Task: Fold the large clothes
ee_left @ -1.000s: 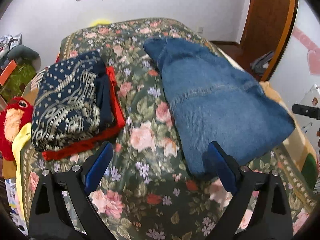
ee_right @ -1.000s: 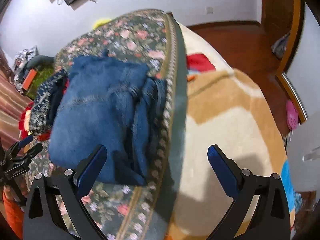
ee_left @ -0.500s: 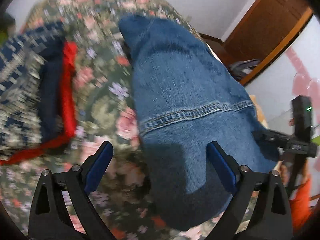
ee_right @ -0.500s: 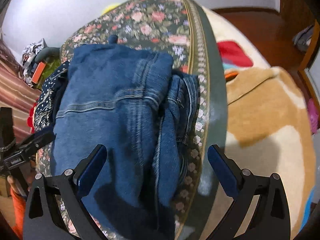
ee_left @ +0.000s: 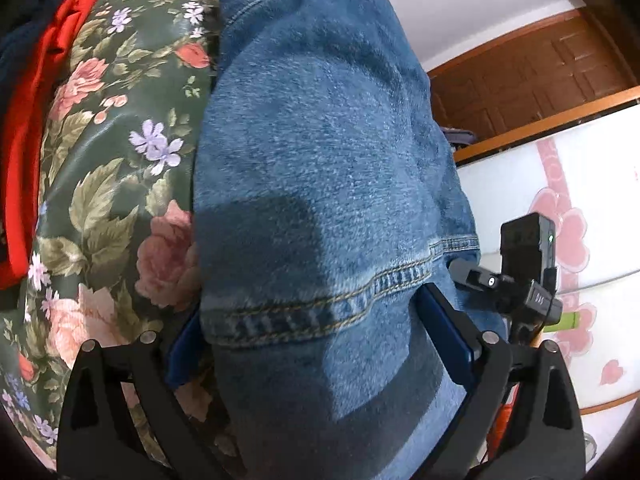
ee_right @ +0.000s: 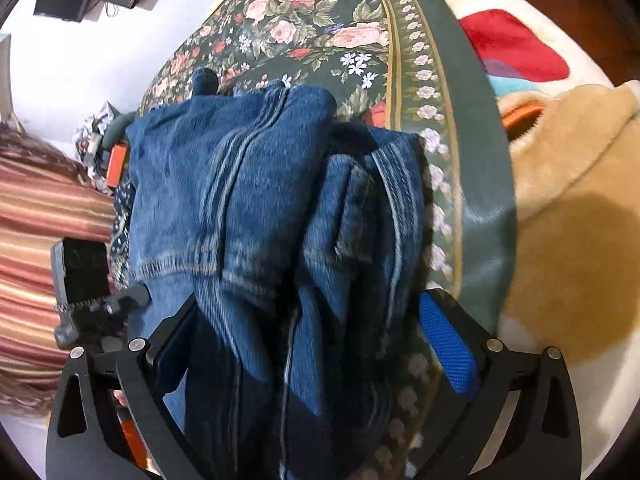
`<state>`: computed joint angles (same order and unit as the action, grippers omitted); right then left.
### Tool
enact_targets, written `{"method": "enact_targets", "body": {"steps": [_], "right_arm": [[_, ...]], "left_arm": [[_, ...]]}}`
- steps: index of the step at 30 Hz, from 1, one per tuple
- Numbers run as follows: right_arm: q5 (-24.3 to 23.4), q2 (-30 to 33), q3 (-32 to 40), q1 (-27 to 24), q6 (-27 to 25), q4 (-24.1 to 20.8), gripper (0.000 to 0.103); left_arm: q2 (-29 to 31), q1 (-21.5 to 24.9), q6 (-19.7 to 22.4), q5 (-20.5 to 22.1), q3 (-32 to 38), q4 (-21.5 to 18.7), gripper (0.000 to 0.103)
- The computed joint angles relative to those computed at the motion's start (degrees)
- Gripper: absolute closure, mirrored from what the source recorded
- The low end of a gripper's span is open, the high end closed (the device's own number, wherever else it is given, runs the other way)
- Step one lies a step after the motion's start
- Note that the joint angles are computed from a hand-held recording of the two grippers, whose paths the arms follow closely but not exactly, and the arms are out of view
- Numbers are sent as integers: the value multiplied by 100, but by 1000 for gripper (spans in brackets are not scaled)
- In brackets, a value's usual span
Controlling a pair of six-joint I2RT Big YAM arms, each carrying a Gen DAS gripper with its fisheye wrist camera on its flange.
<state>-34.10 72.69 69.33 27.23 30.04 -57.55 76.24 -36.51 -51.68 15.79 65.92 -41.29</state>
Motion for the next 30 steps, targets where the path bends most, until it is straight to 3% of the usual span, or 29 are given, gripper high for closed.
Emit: {"method": "enact_targets", "body": {"steps": [3,6,7,8,11,14,18,26,30], "right_arm": [[-52,-15,-1,-5,23,-13,3],[-111,-67,19,13,86,-97,18],[-160,-76,36,13,92,-98,28],[-245,-106,42,2,116,-98,41],[-146,-140,232,94,202,-279,59],[67,-168,460,248,188,-514,68],[355,-228,869,513,156,-844,71],[941,-131,1959,1212,379,-883,71],[1216,272,2711,1657,412,-789,71]], "left_arm": [[16,18,-97,179,-9,74,6],[21,86,-146,471,-21,48,10],[-36,92,-153,507,-73,59,13],[-66,71,-154,486,-87,63,15],[-103,-29,-156,304,56,-197,29],[-200,-146,-70,-42,281,-594,40],[-495,-402,-30,-587,496,-914,48],[-1469,-654,303,-1570,892,-1526,48],[-1827,-325,768,-1834,1217,-1969,48]]}}
